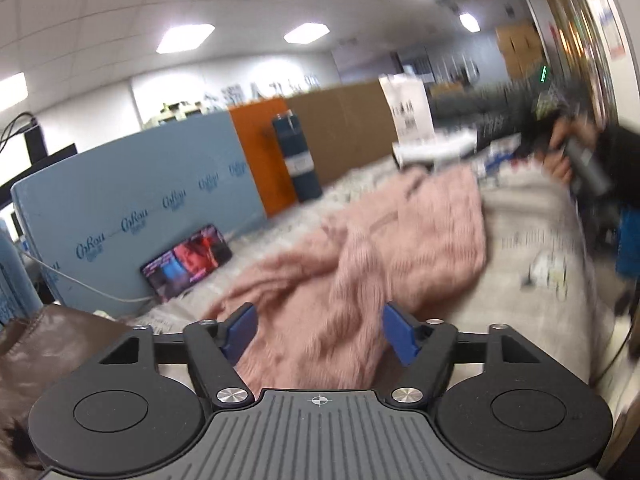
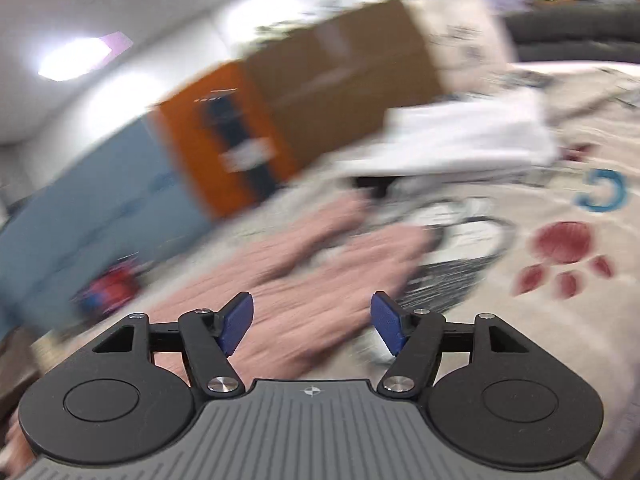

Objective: Fold clothes
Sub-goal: 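Open both grippers and release the sweater onto the table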

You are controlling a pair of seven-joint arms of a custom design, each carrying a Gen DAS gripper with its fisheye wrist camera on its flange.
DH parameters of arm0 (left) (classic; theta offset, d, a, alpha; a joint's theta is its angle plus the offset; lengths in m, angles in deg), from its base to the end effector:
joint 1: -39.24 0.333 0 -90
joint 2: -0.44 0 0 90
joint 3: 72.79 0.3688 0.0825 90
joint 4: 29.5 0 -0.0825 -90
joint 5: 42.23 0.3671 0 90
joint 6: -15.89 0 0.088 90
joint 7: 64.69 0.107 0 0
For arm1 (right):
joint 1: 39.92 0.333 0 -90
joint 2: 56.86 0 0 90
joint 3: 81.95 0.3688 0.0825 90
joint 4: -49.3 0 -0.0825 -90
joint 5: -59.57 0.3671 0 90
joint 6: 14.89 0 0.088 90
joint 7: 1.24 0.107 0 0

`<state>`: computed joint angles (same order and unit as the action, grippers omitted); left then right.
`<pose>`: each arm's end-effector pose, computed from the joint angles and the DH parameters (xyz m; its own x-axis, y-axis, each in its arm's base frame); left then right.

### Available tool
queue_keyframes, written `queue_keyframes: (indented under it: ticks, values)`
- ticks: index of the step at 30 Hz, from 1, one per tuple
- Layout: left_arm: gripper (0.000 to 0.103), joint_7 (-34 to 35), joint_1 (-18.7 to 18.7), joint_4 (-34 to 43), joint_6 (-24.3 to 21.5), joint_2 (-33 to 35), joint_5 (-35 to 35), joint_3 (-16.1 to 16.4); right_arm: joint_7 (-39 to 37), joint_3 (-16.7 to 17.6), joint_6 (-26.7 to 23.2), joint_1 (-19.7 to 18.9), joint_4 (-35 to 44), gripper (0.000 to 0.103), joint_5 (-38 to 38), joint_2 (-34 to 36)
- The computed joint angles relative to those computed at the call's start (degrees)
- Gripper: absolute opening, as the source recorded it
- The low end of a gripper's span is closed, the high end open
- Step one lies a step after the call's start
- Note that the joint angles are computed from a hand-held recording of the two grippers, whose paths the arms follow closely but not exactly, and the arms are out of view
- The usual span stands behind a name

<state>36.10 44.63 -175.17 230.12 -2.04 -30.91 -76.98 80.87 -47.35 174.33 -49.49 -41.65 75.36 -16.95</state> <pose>0.4807 -0.0166 0.5073 -0.1932 -0.9362 -0.2937 -0.2844 0.3399 -0.8964 0.7424 0.1645 0.4524 0.1845 -0.8715 -0.4543 -0.5575 0.2879 -0.7787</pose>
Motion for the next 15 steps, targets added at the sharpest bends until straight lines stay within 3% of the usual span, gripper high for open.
queue_keyframes:
  ticks: [2, 3, 5, 6, 7, 8, 9, 10, 11, 13, 15]
  values:
    - [0.081, 3.97, -0.58, 0.36, 0.44, 0.50, -5.14, -1.24, 5.34, -10.01, -5.02, 6.91, 5.84, 0.063, 0.84, 0.97]
    - [0.081, 6.68, -1.02, 0.35, 0.00, 0.53, -8.06, -1.88, 4.41, -13.90, -7.81, 9.82, 9.14, 0.063, 3.92, 1.96]
    - [0.081, 13.02, -1.99, 0.29, -1.38, 0.30, -14.67, -3.24, 4.58, -20.15, -10.71, 14.50, 14.12, 0.062, 3.22, 4.13]
    - [0.081, 16.45, -2.47, 0.33, -1.99, 0.22, -18.23, -3.97, 4.34, -24.35, -10.67, 17.67, 15.56, 0.058, 3.49, 4.76]
    - [0.081, 20.06, -2.94, 0.44, -2.53, 0.17, -21.98, -4.74, 5.23, -26.98, -11.60, 19.45, 16.49, 0.045, 2.02, 5.14]
    - [0.081, 23.83, -3.44, 0.63, -3.00, 0.18, -25.93, -5.53, 5.67, -27.60, -12.18, 19.83, 17.11, 0.039, -0.13, 5.53]
    - [0.082, 26.31, -3.89, 0.77, -3.30, 0.20, -28.59, -5.94, 2.25, -26.22, -12.92, 19.23, 17.87, 0.023, 1.74, 5.88]
    - [0.082, 26.48, -4.22, 0.75, -3.39, 0.19, -28.95, -5.72, -0.80, -22.84, -13.34, 17.19, 18.21, 0.011, 2.01, 6.26]
    - [0.082, 26.28, -4.46, 0.73, -3.32, 0.19, -28.91, -5.45, -4.41, -20.34, -13.45, 15.72, 17.74, 0.011, 4.46, 5.99]
    - [0.082, 24.55, -4.64, 0.57, -2.71, 0.17, -27.35, -4.66, -5.26, -19.81, -9.01, 15.46, 14.84, 0.010, 4.53, 4.51]
    - [0.082, 21.70, -4.49, 0.55, -1.99, 0.30, -24.59, -3.73, -8.88, -15.26, -1.71, 12.46, 11.10, 0.010, 4.81, 3.01]
